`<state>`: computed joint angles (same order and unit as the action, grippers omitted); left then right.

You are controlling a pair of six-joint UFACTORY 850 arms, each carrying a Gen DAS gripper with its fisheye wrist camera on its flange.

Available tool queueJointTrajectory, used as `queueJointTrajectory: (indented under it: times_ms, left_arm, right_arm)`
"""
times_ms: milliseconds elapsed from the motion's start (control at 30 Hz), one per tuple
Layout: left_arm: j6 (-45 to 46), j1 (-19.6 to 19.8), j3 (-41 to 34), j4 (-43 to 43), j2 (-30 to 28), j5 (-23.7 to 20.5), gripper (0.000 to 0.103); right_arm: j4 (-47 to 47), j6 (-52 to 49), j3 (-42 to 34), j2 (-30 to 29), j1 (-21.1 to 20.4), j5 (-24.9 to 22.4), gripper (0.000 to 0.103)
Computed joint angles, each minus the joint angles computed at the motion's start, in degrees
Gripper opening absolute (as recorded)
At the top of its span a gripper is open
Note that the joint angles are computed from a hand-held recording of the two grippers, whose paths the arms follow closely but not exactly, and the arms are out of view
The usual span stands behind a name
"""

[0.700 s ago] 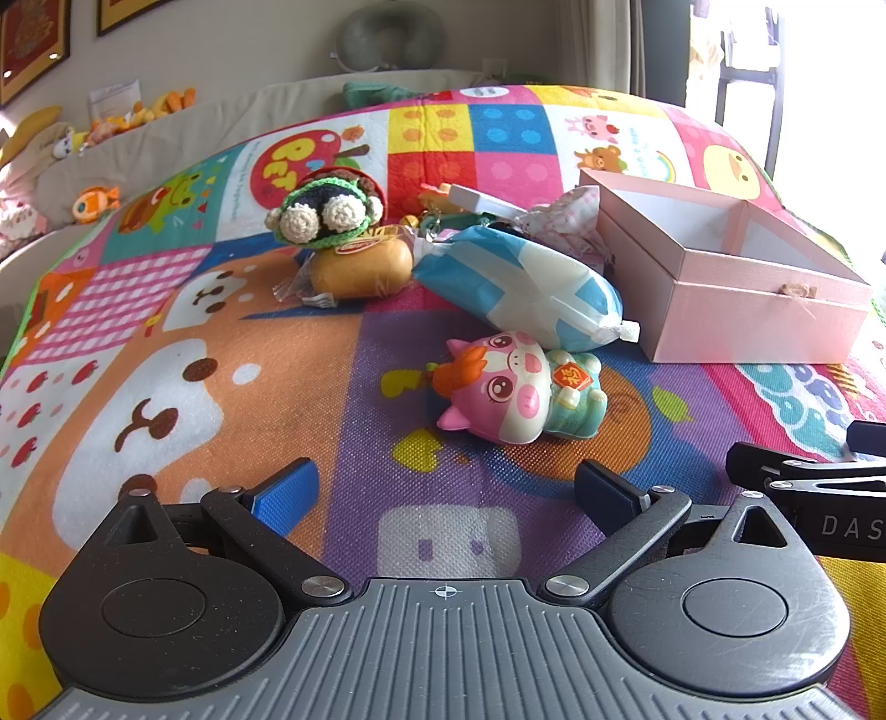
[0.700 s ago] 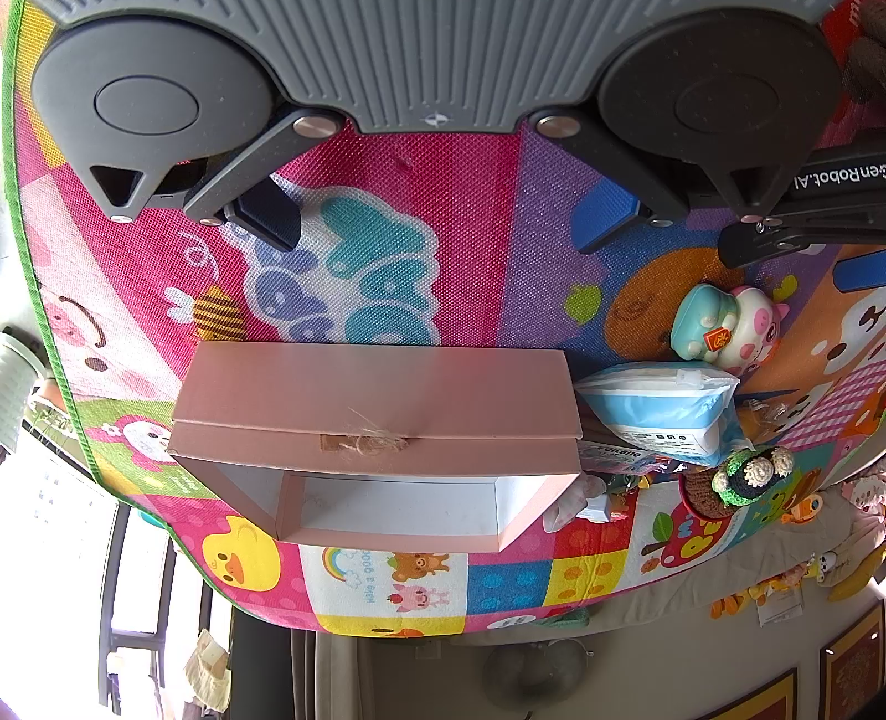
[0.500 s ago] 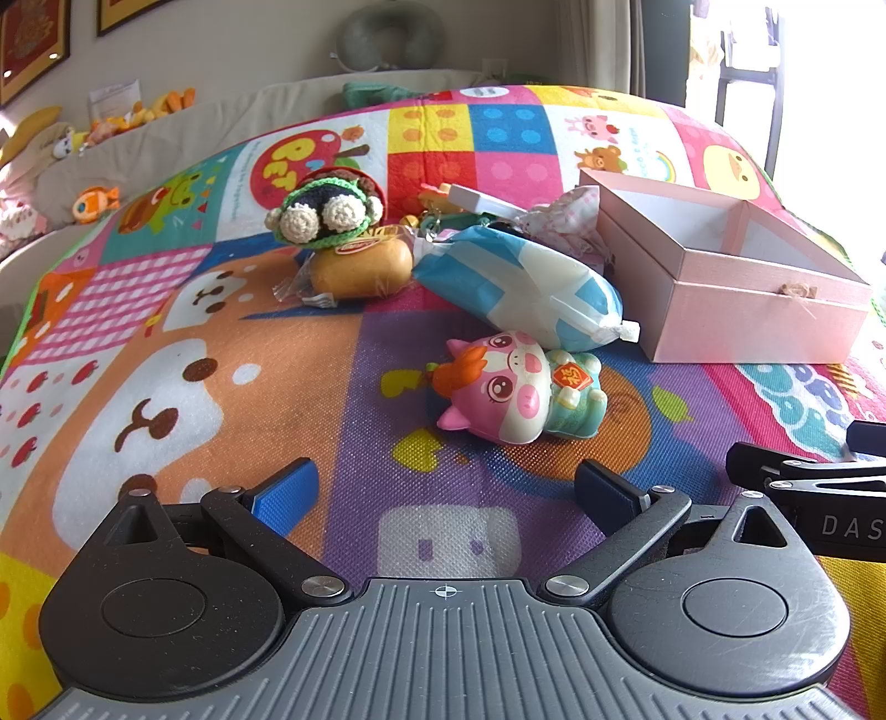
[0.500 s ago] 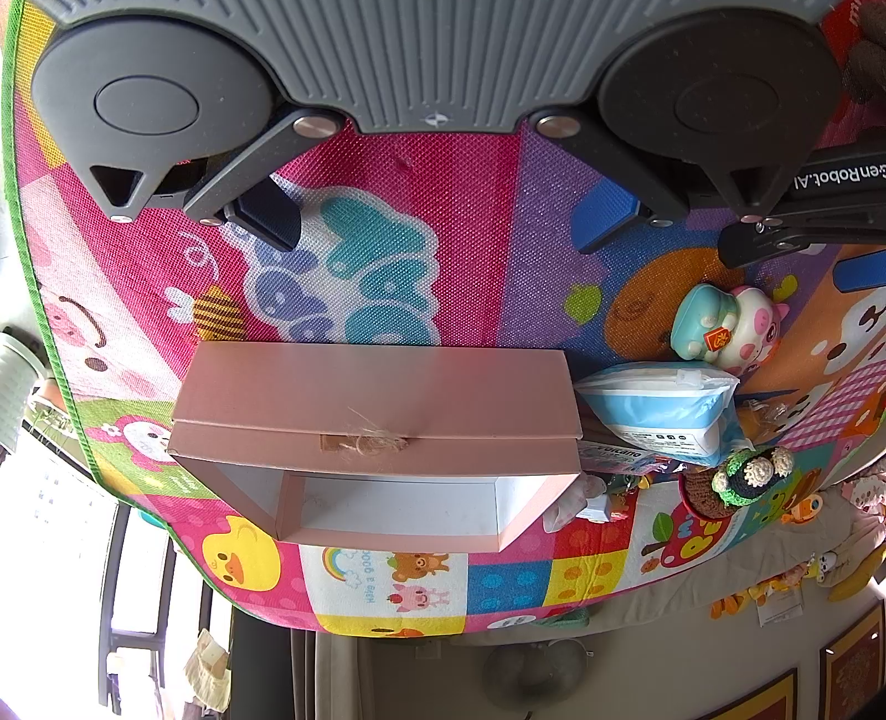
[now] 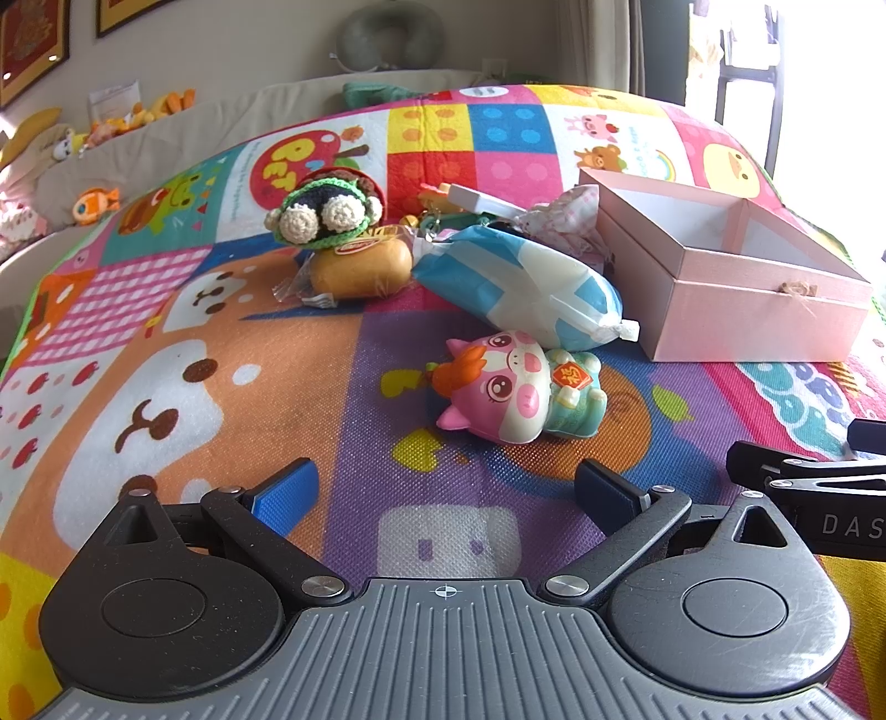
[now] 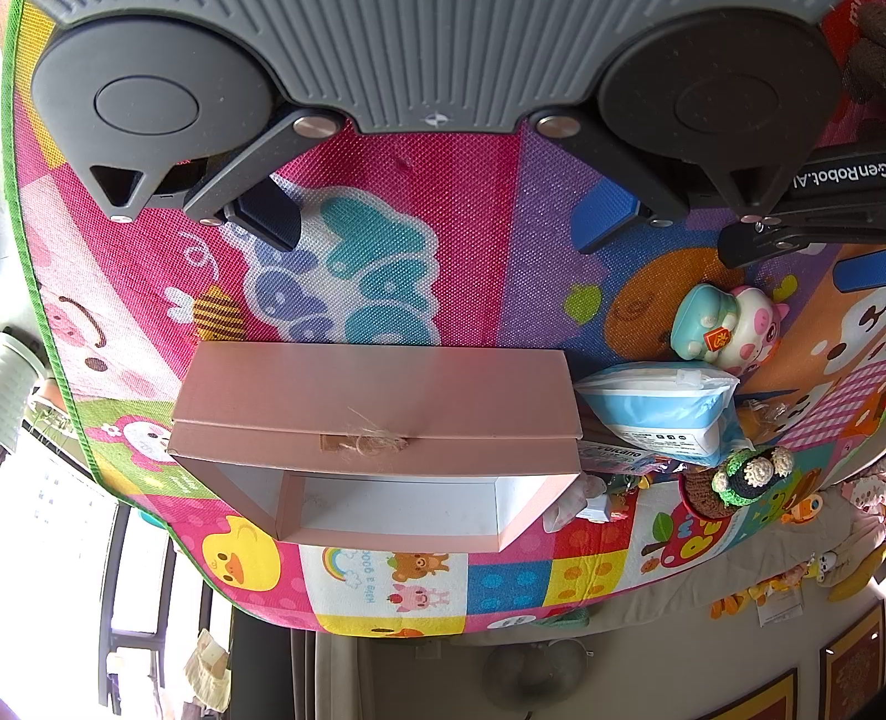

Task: Organize objects
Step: 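Move the left gripper toward the knitted doll with red hat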

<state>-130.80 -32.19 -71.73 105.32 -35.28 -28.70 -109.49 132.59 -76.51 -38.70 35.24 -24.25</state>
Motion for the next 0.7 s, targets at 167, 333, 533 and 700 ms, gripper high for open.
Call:
queueJointTrajectory:
  times_ms: [167, 333, 533, 700]
  left_arm:
    - [0.2, 0.0, 0.0, -0.1, 0.0, 0.0, 0.102]
    - [1.7, -0.4, -0.5, -1.1, -0.1, -0.1, 0.102]
    - [1.4, -0.3, -0.4, -0.8, -0.2, 0.0, 0.102]
    - [-2.3, 0.3, 0.5, 2.4, 0.4, 1.2, 0.101]
  right_arm:
    - [0.1, -0.1, 0.0, 0.0, 0.0, 0.0, 0.103]
    - [-0.3, 0.4, 0.1, 0.0, -0.1, 0.1, 0.103]
    - [-0.7, 0.6, 0.2, 0.1, -0.2, 0.4, 0.103]
    - [-4.2, 0.7, 1.4, 1.3, -1.1, 3.9, 0.103]
